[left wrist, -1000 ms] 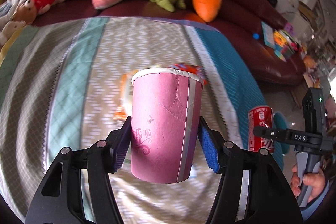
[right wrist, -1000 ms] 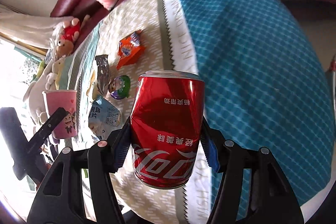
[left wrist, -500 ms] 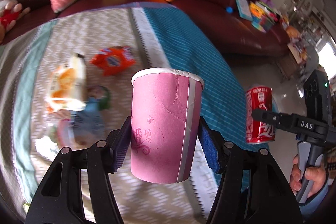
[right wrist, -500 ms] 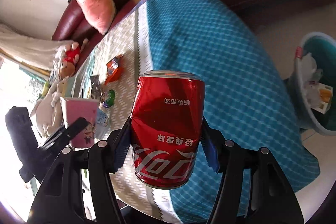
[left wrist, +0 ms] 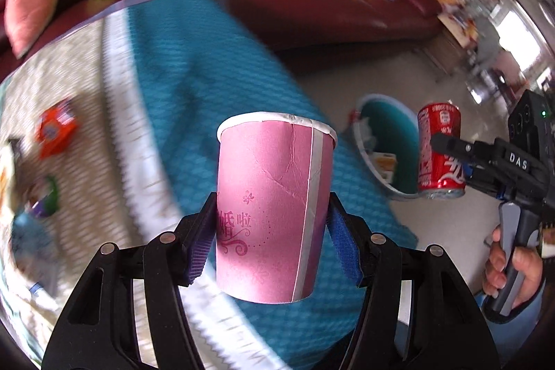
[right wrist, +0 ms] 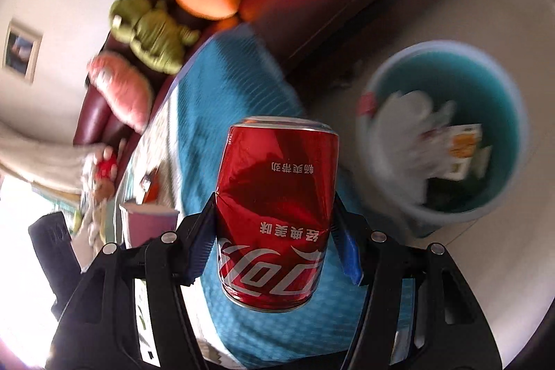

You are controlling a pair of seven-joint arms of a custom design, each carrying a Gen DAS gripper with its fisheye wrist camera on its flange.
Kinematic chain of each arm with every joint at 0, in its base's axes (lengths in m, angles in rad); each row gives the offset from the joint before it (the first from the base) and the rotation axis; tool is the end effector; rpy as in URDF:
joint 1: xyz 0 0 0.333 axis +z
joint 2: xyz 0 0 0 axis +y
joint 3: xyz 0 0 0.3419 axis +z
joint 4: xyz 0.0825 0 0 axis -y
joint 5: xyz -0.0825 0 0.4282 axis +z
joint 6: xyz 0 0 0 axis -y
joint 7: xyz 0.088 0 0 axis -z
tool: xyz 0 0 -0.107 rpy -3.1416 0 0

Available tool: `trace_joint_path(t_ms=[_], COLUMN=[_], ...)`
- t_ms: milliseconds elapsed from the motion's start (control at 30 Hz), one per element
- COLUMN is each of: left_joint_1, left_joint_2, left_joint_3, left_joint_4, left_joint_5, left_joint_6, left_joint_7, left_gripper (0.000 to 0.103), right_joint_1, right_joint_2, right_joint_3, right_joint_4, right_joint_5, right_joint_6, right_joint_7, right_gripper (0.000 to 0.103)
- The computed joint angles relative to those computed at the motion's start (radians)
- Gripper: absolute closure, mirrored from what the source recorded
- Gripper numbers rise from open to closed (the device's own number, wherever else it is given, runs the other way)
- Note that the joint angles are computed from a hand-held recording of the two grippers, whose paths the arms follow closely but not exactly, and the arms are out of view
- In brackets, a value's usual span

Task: Collect trash
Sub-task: 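Carry the cup and can over the teal bucket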

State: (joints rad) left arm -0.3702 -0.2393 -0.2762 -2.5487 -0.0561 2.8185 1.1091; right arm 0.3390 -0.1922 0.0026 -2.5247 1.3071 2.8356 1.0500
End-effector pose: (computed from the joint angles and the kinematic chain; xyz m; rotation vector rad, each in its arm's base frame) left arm 0.4010 -0.3000 0.4025 -1.9020 2.2002 -0.7132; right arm 0.4735 0.1154 0.3696 -1.3891 1.9226 0.1391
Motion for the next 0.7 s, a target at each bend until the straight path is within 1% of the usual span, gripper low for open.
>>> trace_joint_path(t_ms=[167, 267, 433, 700], left_joint_1=[-0.014, -0.034, -0.077, -0.141], left_joint_2=[0.162, 0.251, 0.373, 0.522], left_joint_3=[-0.044, -0.054, -0.052, -0.029], left_joint_4=[0.166, 0.26, 0.39, 0.557], left_joint_5=[0.074, 0.117, 0.168, 0.225], left_joint_6=[-0.014, -0.031, -0.063, -0.105], left_joint_7=[-0.011, -0.023, -0.037, -0.068], left_gripper=[0.041, 0.041, 0.041, 0.041], right_joint_1=[-0.051, -0.087, -0.138, -0.205], right_joint_2=[-0.04, -0.049, -0.034, 0.014], right_joint_3=[-0.053, -0.082, -0.106, -0.11], right_joint_4=[-0.044, -0.059, -0.061, -0.035], right_joint_5=[0.034, 0.048, 0.053, 0.094], right_joint_6=[0.012, -0.002, -0.035, -0.078], right_joint_7=[-0.049, -0.078, -0.113, -0.167], right_gripper=[0.045, 0.045, 0.045, 0.045])
